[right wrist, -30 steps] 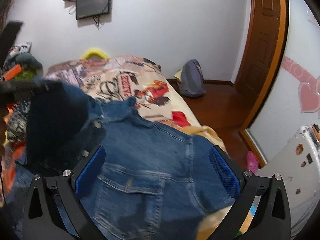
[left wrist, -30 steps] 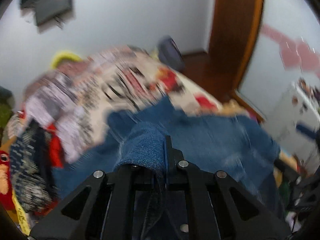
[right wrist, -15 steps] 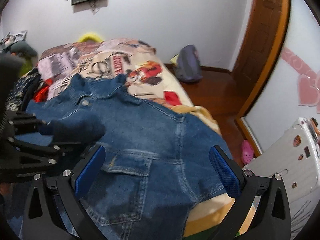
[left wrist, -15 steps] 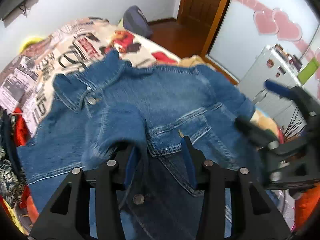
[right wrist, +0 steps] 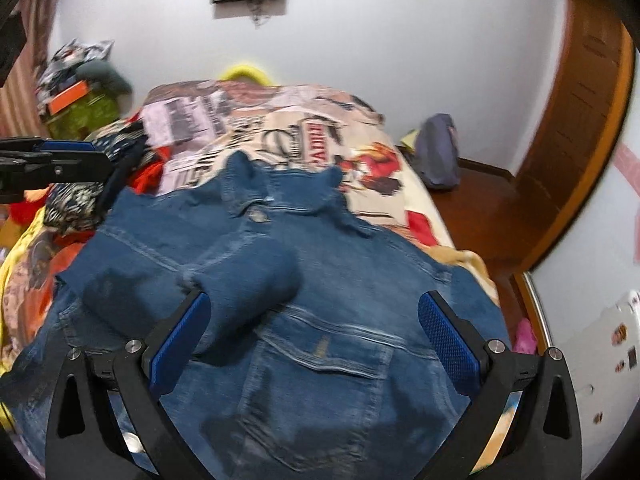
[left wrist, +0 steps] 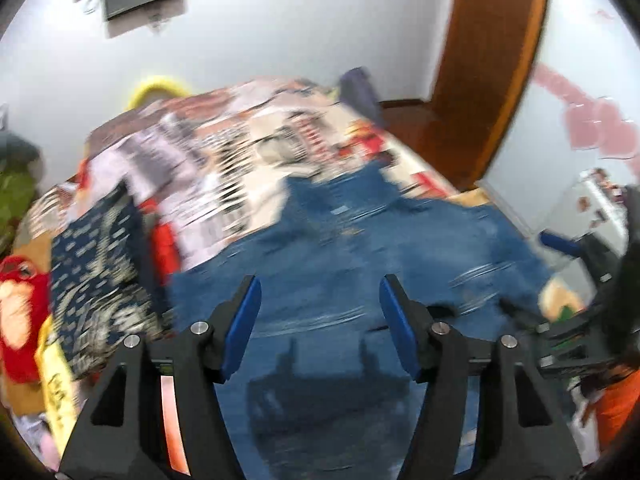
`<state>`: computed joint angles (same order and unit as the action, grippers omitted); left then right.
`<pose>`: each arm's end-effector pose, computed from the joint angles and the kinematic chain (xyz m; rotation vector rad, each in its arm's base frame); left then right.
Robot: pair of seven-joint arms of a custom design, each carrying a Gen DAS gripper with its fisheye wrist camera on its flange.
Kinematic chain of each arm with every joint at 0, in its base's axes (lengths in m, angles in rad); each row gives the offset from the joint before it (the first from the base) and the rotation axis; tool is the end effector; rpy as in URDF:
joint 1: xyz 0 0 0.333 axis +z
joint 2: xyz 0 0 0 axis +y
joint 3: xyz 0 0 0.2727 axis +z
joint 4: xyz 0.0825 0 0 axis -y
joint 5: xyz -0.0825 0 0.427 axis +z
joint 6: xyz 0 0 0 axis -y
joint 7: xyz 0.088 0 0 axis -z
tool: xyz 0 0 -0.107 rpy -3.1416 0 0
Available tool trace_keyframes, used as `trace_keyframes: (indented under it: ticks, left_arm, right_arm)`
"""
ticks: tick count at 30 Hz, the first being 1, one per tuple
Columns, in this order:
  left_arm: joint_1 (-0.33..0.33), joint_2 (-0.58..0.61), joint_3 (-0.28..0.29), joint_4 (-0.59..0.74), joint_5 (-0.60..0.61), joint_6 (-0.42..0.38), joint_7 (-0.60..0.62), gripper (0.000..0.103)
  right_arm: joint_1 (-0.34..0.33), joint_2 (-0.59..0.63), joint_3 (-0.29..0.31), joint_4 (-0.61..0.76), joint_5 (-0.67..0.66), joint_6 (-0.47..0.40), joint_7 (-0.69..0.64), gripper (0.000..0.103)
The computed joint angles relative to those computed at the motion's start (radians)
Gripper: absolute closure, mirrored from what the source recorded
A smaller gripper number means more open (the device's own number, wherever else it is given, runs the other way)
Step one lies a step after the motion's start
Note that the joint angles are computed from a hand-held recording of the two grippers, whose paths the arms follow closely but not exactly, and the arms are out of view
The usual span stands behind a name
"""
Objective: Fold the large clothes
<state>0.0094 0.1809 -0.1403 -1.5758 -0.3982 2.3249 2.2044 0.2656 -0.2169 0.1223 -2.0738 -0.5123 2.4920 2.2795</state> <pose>0.6908 -0.0908 0.5484 -1.3126 2.3861 -0.8709 0.5431 0.2288 0.5400 -1.7944 1.8008 -0.7805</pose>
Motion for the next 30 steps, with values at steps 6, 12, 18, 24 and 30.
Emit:
trace_keyframes:
  ticks: [6,12,18,24,30]
  left_arm:
    - [0.037,0.067,0.036,0.019,0.062,-0.059,-0.064,0.042]
    - [0.071,0.12,0.045,0.022,0.085,-0.076,-0.097,0.042]
    - [0.083,0.179,0.051,0.038,0.124,-0.113,-0.139,0.042]
    - [0.109,0.204,0.04,0.046,0.079,-0.123,-0.143,0.035]
    - [0.101,0.185,0.045,0.019,0.11,-0.095,-0.148,0.033]
  right_arm:
    - [0.048,0.162,-0.007,0.147,0.117,-0.032,-0.184,0.0]
    - [0.079,0.351,-0.015,0.347,0.15,-0.199,-0.241,0.004]
    - [0.129,0.458,-0.041,0.471,0.062,-0.308,-0.281,0.022]
    - [0.126,0.437,-0.066,0.473,0.027,-0.267,-0.228,0.079]
    - [0.102,0.383,-0.078,0.448,0.008,-0.138,-0.1,0.094]
